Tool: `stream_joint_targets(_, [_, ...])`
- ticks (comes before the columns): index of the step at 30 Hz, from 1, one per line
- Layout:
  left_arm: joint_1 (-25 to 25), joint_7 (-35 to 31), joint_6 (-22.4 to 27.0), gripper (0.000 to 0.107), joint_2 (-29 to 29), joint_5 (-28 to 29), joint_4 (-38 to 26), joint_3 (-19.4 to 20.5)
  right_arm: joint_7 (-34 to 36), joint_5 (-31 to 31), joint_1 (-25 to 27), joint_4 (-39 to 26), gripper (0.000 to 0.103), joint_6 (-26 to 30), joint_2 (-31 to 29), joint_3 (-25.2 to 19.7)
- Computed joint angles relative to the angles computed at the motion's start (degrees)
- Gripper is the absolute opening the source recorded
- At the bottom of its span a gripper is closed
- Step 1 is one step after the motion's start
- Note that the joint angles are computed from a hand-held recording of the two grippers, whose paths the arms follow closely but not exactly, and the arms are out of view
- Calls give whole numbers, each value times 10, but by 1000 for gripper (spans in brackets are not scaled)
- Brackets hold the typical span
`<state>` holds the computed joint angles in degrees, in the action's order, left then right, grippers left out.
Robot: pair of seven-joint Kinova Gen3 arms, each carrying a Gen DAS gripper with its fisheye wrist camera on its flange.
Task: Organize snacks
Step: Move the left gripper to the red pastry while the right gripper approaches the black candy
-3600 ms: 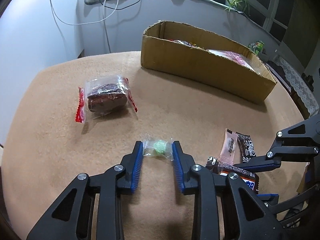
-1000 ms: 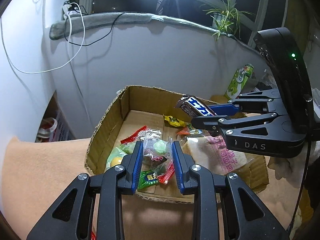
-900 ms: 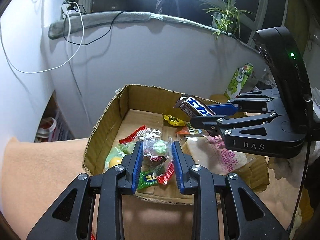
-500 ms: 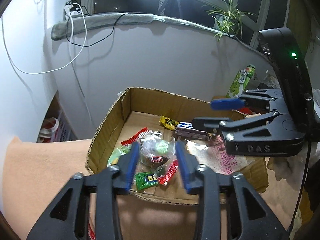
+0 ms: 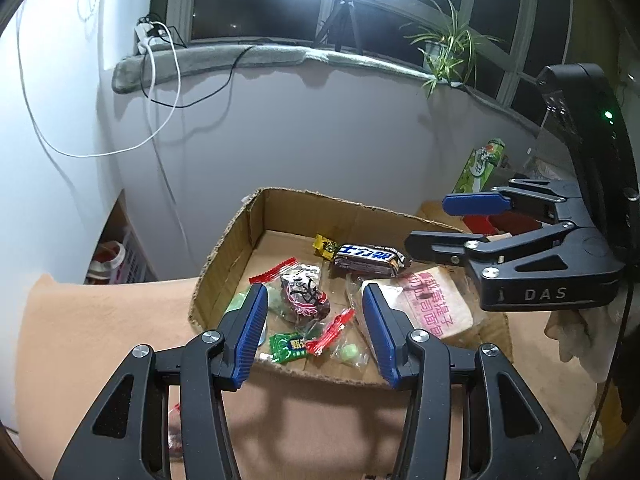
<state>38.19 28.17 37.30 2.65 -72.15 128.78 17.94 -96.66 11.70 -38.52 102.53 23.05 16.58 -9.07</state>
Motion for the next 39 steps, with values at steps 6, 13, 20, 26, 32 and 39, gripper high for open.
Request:
stream_joint_targets(6, [12, -7, 42, 48, -36, 37, 8, 24, -8, 0, -4, 42, 69, -9, -45, -11])
stream_joint_targets(13, [13, -6, 85, 48, -73, 82, 22, 66, -3, -8, -4, 89, 69, -12, -90, -39])
stream_joint_targets(20, [13, 13, 119, 48, -109, 127, 43, 112, 4, -28, -8, 137, 69, -20, -121, -66])
stream_joint_targets(26, [2, 27, 134, 48, -140, 169, 66, 146, 5, -46, -18, 170, 69, -23, -126, -82])
stream_joint_targets(32, [-30, 35, 122, 48, -173, 210, 93, 176, -31, -22, -52, 195, 69, -32, -106, -83])
stream_joint_targets(39, [-77, 31, 79, 65, -194, 243, 125, 195, -80, 8, -86, 206, 70, -41, -62, -67])
